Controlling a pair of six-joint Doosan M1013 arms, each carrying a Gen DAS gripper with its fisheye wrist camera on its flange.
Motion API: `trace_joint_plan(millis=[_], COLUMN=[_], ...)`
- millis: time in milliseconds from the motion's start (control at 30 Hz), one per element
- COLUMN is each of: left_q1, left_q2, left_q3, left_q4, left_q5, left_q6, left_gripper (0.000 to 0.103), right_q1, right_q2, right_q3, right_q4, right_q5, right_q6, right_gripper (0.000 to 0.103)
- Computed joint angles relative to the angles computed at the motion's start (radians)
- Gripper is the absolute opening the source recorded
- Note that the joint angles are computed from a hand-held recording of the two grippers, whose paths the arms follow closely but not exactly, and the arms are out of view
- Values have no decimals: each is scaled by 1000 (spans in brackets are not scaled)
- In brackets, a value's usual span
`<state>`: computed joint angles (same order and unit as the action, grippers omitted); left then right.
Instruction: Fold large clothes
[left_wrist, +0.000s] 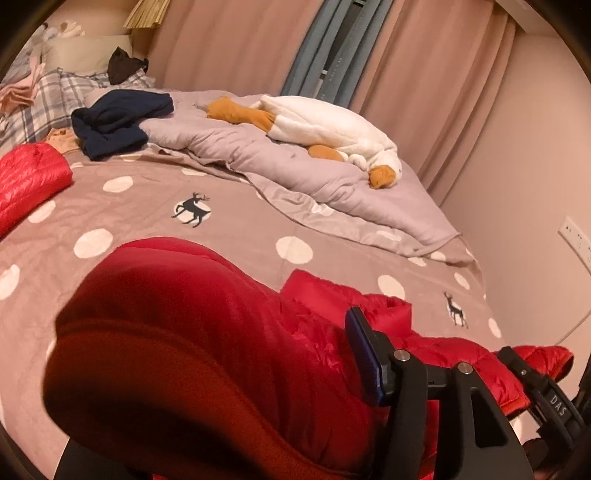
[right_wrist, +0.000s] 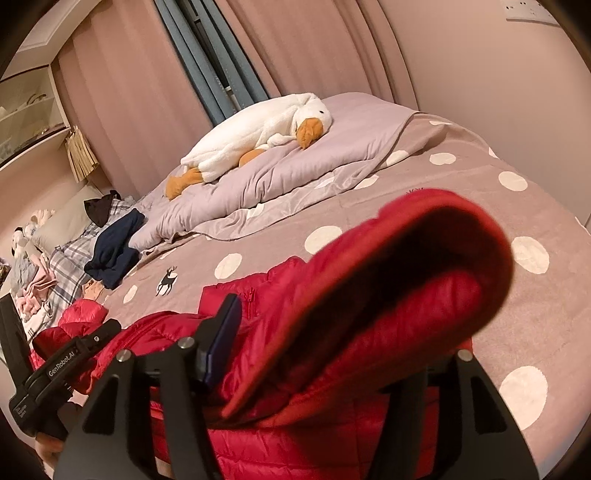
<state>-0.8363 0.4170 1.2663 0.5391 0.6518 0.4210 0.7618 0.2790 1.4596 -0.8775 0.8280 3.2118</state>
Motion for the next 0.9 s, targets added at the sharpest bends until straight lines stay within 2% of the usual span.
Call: trace_joint_plan(millis=[133,233,400,467,567,633,667,767,900], left_q1=[-2,-3,-15,-19,-18,-13,-11,-8,-7], left_q2=[6,9,-1,-4,-12,-21,-24,-30,-30], left_q3=[-10,-17,-3,0,14,30,36,48,47], left_q4=[11,10,103,140,157,164,168,189,192], left_q5=[32,49,56,60,35,-8,-25,-48,-45], left_q6=[-16,-18,-96,-119,-139,-167,-180,-220,-224], left_gripper=[61,62,63,67,80,95,97,98,98], right_q1=[-1,-1,6,6,7,8,8,11,22], right_q2=[-3,-3,-7,-9,-10,-10,-10,-13,-19], right_q3=[3,5,9,13,13,12,12,16,23], right_q4=[1,-5,-36,-42,-44,-44,-45,-64,-117], right_q5=[-3,-1,17,12,13,14,15,17,20], right_q6=[3,5,22,27,33,34,36,53,100], right_gripper=[61,67,72,72,73,73,74,82,86])
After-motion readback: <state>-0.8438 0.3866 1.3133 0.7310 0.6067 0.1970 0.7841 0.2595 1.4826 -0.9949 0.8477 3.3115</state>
